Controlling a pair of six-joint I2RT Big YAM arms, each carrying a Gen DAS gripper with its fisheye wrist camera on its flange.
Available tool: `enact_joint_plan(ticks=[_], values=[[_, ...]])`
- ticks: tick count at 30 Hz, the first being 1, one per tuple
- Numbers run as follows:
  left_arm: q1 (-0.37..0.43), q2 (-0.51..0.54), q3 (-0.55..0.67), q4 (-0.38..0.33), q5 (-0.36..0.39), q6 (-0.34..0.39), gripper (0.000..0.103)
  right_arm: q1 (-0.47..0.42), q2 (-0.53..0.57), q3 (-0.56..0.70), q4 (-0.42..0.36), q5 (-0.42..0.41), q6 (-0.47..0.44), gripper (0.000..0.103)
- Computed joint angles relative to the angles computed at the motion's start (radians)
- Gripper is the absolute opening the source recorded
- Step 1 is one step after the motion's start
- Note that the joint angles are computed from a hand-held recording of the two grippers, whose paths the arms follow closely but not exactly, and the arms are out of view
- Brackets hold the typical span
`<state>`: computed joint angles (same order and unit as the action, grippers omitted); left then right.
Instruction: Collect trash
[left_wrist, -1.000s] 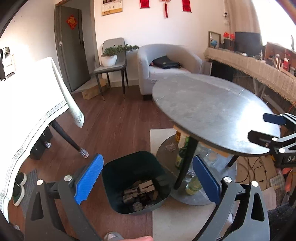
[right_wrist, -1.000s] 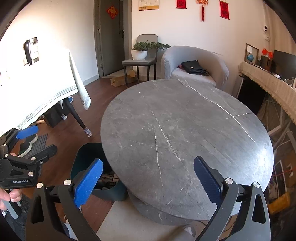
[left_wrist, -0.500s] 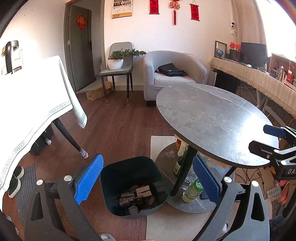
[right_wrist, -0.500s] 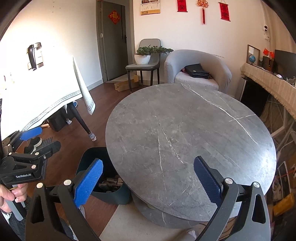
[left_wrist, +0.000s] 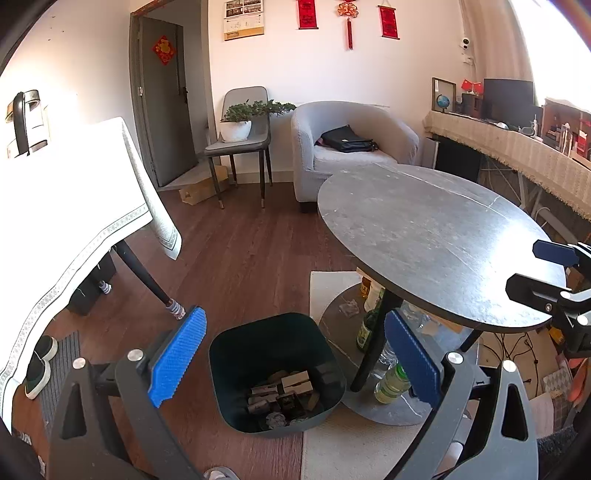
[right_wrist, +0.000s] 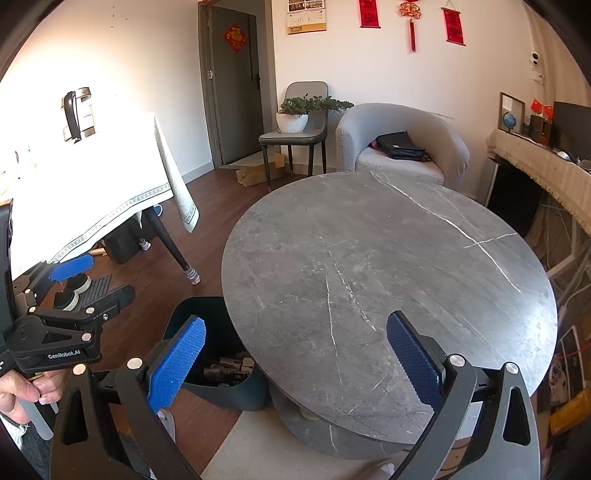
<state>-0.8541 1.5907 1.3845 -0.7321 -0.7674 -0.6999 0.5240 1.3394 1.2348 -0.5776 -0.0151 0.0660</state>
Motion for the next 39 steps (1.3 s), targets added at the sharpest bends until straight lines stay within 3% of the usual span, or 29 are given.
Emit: enact_joint_plan(ticks=[39], values=[[0.018, 0.004, -0.005, 0.001, 0.033, -0.007, 0.099, 0.013, 0.005, 0.001, -0.011, 0.009, -0.019, 0.099]])
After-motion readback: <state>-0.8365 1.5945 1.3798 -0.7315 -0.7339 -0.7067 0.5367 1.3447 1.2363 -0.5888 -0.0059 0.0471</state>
